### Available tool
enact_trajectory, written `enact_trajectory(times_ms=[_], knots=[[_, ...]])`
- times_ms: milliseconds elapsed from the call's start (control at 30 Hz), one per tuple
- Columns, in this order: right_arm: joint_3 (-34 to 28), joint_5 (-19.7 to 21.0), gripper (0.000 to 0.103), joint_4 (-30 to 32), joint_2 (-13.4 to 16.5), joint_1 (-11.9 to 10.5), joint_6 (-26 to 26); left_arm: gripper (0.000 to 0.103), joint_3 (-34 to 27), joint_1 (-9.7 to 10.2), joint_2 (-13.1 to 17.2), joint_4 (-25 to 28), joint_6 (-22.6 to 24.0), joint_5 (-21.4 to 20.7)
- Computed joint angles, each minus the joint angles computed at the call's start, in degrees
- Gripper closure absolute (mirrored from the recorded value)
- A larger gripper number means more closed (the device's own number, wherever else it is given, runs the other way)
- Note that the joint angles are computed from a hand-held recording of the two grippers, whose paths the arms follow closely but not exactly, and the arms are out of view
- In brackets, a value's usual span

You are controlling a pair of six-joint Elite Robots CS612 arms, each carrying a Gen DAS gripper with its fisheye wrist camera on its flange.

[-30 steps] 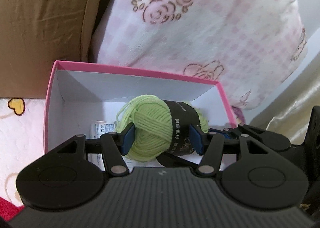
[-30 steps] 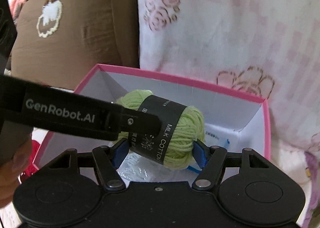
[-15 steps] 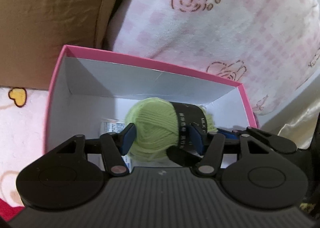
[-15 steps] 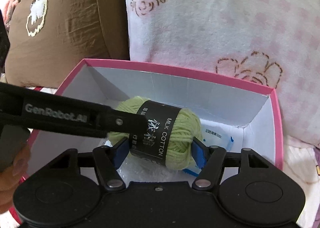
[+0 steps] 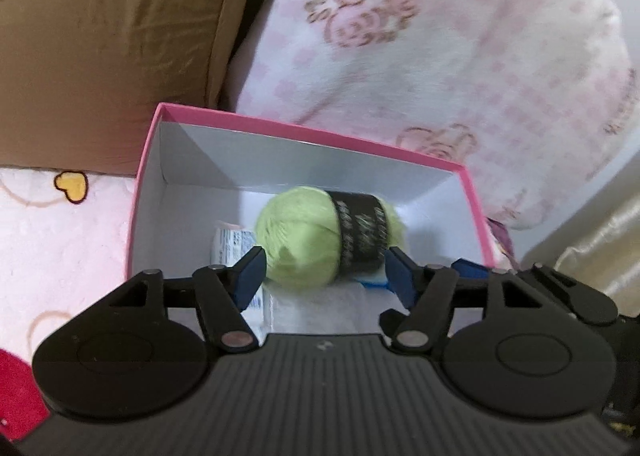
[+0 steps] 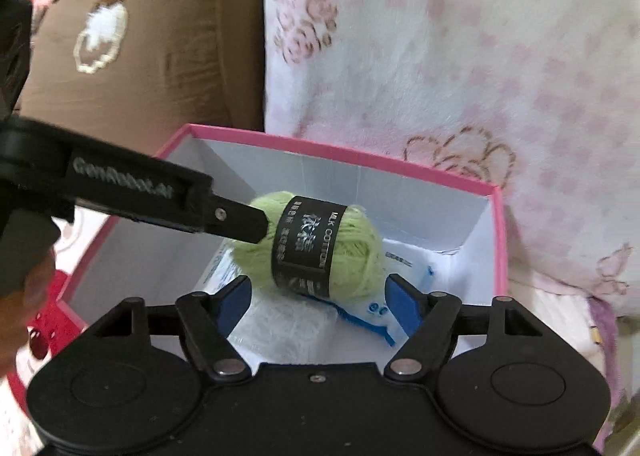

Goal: Organize objects
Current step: 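Lower the yarn ball into the pink box and open the left tool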

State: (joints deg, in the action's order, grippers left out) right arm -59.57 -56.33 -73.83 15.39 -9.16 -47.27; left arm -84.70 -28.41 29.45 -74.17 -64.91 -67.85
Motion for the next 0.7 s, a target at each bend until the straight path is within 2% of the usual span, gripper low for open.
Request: enact_trajectory(times_ms=[167, 267, 500, 700], knots=[[-3.56, 3.02, 0.025, 3.84, 0.03, -1.44, -0.89, 0.037, 0.00, -1.74, -2.54, 6.04, 2.19, 1.03], [-4.84, 3.80, 0.025, 5.78, -0.36, -2.20, -1.61, 0.037, -0.11, -2.66, -4.20, 9.95, 2.41, -0.23], [-9.45, 5.59, 0.024, 12.15, -0.71, -3.90, -5.01, 0.034, -0.62, -5.83, -7.38, 17.38, 5.32, 2.43], [-14.09, 7.16, 0.024, 18.39, -0.48, -5.70, -9.28, 0.030, -2.33, -7.95, -8.44, 21.49, 7.19, 3.39]])
